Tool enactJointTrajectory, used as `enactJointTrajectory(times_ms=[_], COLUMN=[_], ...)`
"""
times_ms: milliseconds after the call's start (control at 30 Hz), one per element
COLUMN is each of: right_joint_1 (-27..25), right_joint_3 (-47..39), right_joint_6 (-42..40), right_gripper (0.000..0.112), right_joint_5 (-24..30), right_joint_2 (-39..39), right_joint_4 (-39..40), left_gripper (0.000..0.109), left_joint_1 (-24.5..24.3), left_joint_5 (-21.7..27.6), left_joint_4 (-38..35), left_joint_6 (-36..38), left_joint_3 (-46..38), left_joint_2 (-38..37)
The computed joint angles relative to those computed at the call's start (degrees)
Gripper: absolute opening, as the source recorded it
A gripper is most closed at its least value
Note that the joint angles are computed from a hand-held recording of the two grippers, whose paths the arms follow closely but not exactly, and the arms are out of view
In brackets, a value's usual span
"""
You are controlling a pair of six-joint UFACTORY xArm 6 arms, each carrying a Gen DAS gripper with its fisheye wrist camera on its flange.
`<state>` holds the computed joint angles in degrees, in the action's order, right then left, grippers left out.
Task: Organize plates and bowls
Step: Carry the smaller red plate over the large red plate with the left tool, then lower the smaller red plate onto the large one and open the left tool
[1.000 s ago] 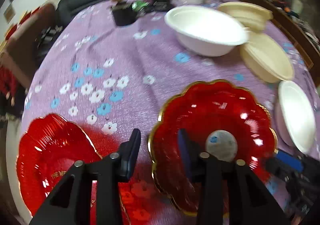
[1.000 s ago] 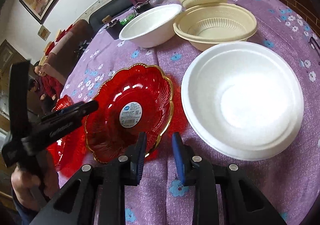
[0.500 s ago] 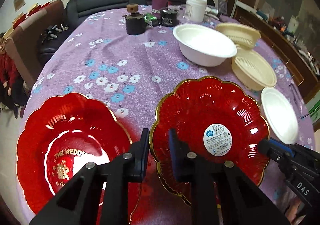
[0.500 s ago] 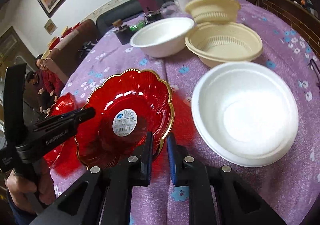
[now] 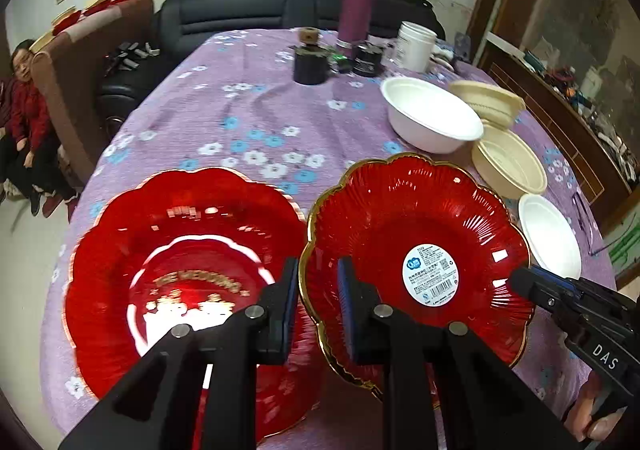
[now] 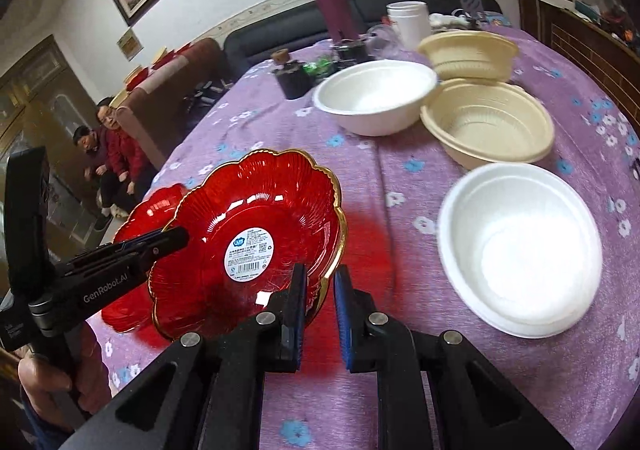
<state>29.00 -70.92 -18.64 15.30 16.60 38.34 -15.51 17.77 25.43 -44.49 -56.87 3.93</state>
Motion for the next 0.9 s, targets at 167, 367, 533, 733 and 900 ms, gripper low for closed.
enactJointTrajectory(times_ms=[167, 367, 533, 733, 900], right_joint_1=[1.5, 3.79, 5.68, 7.4, 8.38], right_joint_3=[-2.52, -6.64, -11.9, -19.88, -24.3], right_joint_6=[-0.35, 0.99, 3.13, 5.71, 8.2], right_gripper=[0.015, 0.015, 0.016, 0.016, 0.016], right_joint_5=[1.01, 2.43, 4.54, 8.82, 10.11], right_joint_2=[1.23, 3.91, 7.8, 13.78, 17.02], right_joint_4=[-0.83, -3.9, -8.01, -11.73, -15.87], left_gripper=[0.019, 0.019, 0.019, 0.019, 0.019], left_joint_1=[2.31, 5.59, 8.58, 11.33, 12.78], left_joint_5=[-0.59, -0.96, -0.92, -0.33, 0.06], left_joint_4=[2.81, 5.54, 6.98, 8.21, 8.43], left_joint_6=[-3.08, -6.57, -8.75, -10.99, -11.26], left_joint_3=[3.92, 7.96, 11.21, 13.57, 13.94], left_joint_2=[-3.74, -7.21, -9.9, -11.11, -10.69])
